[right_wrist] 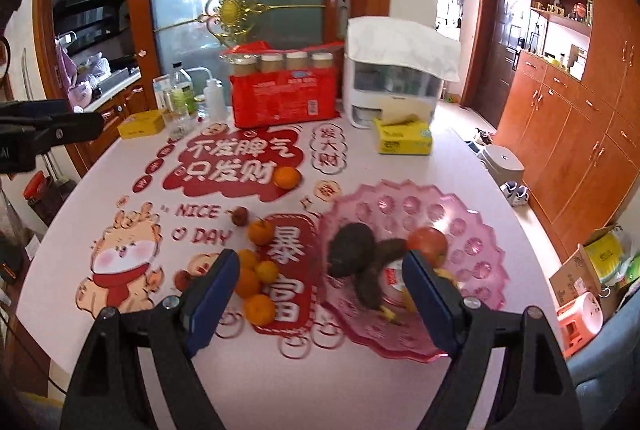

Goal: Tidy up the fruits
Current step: 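Lift both tools out of the bowl toward the oranges, then grasp an orange with the right tool while the left tool grasps a brown lychee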

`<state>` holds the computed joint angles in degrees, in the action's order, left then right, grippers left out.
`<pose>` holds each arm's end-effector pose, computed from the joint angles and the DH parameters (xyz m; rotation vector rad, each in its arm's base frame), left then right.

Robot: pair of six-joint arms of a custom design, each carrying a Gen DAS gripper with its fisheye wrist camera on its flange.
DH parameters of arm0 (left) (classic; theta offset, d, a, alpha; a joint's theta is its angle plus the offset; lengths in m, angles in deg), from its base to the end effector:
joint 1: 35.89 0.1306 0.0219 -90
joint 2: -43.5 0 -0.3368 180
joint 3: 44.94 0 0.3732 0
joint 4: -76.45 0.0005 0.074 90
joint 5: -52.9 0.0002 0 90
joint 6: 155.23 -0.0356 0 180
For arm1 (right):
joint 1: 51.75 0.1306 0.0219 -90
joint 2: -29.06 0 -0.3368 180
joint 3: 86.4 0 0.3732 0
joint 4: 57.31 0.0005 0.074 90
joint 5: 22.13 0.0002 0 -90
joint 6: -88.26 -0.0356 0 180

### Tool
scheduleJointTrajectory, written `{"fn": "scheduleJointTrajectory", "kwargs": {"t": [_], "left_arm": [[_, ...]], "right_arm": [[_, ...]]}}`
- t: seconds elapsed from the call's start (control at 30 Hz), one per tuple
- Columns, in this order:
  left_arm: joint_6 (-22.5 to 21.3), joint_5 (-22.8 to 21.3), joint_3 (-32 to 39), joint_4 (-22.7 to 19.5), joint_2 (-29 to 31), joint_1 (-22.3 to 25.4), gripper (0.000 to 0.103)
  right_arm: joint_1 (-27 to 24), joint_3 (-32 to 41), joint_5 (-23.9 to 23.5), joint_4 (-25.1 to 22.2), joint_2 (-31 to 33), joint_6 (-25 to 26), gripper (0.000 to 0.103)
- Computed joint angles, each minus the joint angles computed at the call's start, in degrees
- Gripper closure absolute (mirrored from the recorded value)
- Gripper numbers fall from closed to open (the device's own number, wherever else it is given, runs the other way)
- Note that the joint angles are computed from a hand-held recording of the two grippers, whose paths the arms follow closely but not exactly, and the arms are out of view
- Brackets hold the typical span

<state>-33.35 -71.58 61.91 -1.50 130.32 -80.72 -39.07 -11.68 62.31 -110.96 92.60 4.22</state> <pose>0.3036 -0.2741 0.5070 0.0564 2.3484 0.1519 0.3101 0.0728 0.4304 -0.4235 2.2748 0.1718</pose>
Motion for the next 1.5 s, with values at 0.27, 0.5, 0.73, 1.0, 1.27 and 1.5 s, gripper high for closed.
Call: {"fn": "scheduleJointTrajectory", "kwargs": {"t": [0.27, 0.5, 0.73, 1.0, 1.27, 1.5], "left_arm": [[-6.37, 9.95, -12.16, 8.91, -4.46, 6.53, 0.007], [-7.01, 19.92, -23.12, 16.53, -3.3, 9.64, 0.007], [-6.64, 23.49, -29.31, 22.55, -0.56, 9.74, 0.007], [-6.23, 25.86, -31.84, 27.13, 1.63, 10.15, 0.017], [-4.65, 28.23, -32.68, 29.27, 2.91, 10.46, 0.034], [-3.81, 29.34, -32.94, 30.32, 3.45, 10.26, 0.05]], "right_arm": [[8.04, -0.45, 4.63, 1.27, 1.81, -5.36, 0.022], [13.5, -5.01, 7.77, 1.19, 4.71, -9.56, 0.031], [15.0, -8.71, 7.7, 3.17, 7.33, -15.02, 0.033], [13.64, -10.55, 7.53, 7.46, 10.96, -19.03, 0.035], [12.23, -10.56, 6.64, 10.01, 14.68, -19.22, 0.041], [11.3, -10.43, 4.86, 10.97, 16.36, -18.9, 0.051]]}}
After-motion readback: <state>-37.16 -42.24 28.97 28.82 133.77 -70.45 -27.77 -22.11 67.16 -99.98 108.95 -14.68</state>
